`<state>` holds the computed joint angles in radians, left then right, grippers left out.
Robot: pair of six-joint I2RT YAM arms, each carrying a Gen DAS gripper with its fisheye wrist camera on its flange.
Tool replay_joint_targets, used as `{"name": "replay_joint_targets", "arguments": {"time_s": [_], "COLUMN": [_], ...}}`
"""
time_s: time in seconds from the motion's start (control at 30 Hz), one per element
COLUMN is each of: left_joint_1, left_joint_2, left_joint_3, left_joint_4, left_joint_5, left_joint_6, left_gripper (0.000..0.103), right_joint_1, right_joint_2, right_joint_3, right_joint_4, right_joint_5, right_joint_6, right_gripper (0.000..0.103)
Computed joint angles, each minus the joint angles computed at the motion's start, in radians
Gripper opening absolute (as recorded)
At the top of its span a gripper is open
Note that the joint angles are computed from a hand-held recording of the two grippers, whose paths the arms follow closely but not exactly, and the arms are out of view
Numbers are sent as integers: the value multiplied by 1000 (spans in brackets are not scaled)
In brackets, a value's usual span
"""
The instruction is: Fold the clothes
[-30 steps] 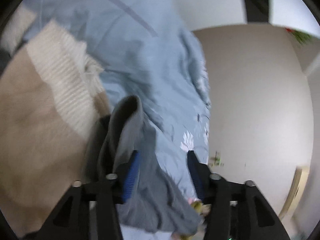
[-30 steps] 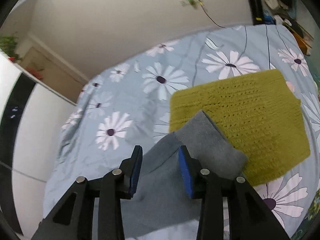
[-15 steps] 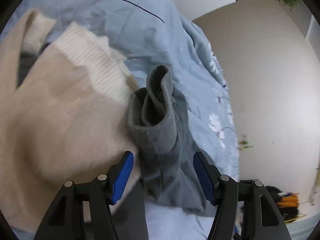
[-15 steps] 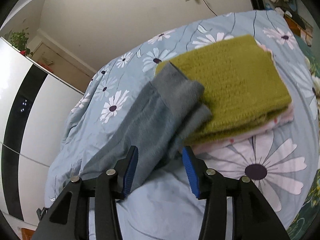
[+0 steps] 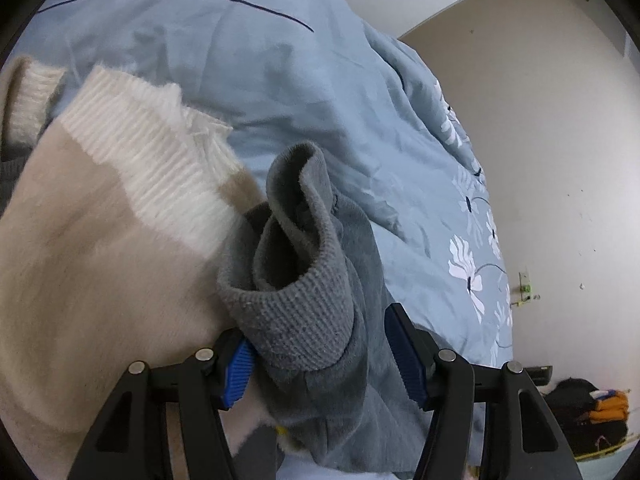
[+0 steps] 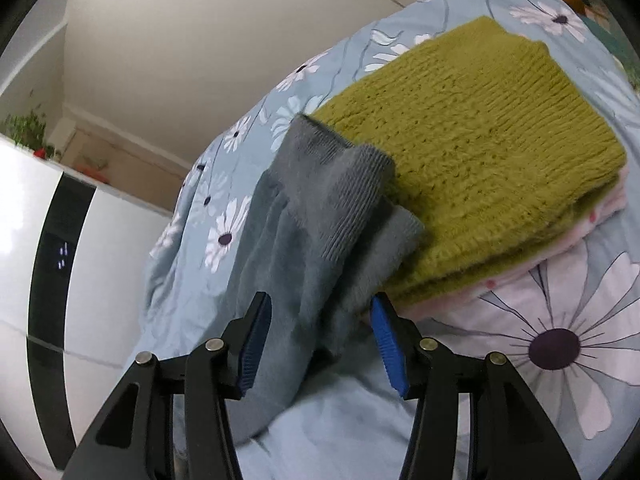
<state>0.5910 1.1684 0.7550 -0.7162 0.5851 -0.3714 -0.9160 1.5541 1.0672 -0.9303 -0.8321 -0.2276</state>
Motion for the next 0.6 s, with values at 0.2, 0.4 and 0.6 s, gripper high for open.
{"name": "replay_joint_targets", "arguments": {"time_s": [0.2,0.4,0.6], "left_joint_1": [-9,-19,7], "left_joint_2": [44,48,-22], "left_joint_3": [29,52,181], "left_joint_4": [4,0,-108], "left_joint_5": [-40,-64,0], "left_joint_6": [-19,-68,-2], "left_gripper": [41,23,18], "right_joint_1": [11,51,87], "right_joint_2": [-26,-20,-130], "right_joint_3": [-5,-22,76], "right_joint_4": [59,186,90], "right_joint_5": [-16,59,46], "right_joint_6": [73,274,218], "right_gripper": [53,22,13]}}
